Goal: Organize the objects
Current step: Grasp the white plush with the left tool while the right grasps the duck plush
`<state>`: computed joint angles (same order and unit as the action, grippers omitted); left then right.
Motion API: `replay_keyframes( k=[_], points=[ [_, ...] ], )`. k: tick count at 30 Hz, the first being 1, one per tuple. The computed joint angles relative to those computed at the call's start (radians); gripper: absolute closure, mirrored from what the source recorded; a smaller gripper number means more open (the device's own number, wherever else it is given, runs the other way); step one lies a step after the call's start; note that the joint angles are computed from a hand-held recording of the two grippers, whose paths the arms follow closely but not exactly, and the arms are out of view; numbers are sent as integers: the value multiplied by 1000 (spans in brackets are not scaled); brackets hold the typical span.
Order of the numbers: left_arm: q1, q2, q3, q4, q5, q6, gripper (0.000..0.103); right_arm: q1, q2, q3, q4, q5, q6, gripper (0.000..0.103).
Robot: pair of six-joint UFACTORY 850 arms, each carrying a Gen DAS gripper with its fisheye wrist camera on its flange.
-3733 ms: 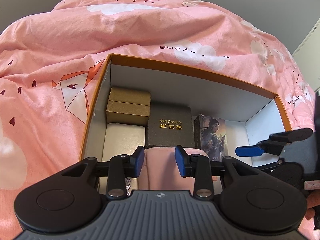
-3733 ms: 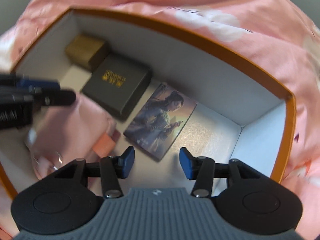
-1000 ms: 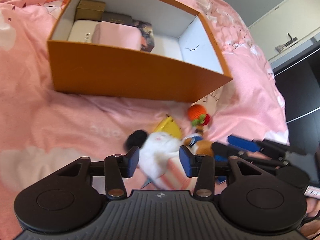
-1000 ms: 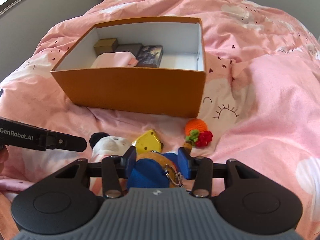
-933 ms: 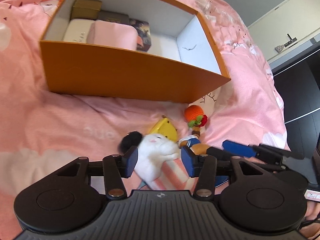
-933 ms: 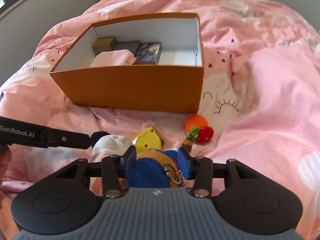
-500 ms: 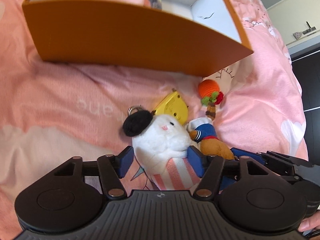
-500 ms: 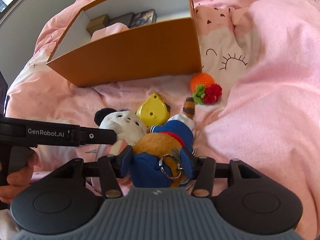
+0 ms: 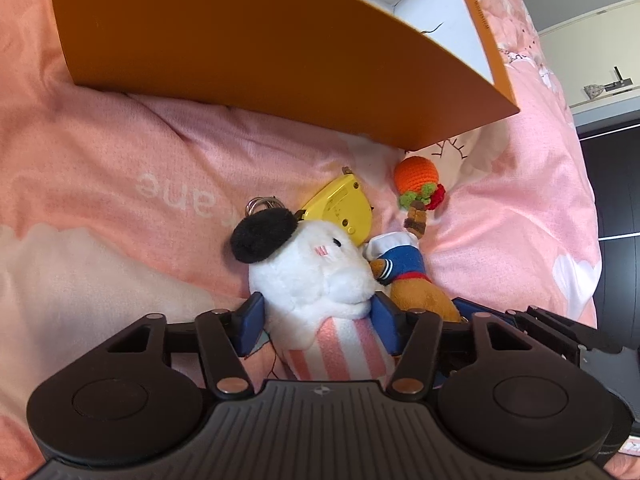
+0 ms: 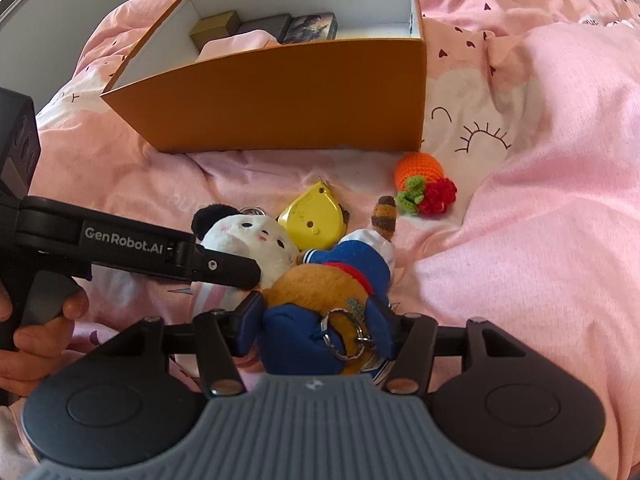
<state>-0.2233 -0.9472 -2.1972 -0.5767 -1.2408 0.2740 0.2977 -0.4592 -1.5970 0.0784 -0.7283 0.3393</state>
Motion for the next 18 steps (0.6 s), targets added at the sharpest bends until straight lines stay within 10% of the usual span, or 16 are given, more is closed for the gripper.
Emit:
replay_keyframes(
  k=[18],
  points=[
    [12,122,118,83,161,150,43,2,-162,-271,-22,-202,-124,44]
  ],
)
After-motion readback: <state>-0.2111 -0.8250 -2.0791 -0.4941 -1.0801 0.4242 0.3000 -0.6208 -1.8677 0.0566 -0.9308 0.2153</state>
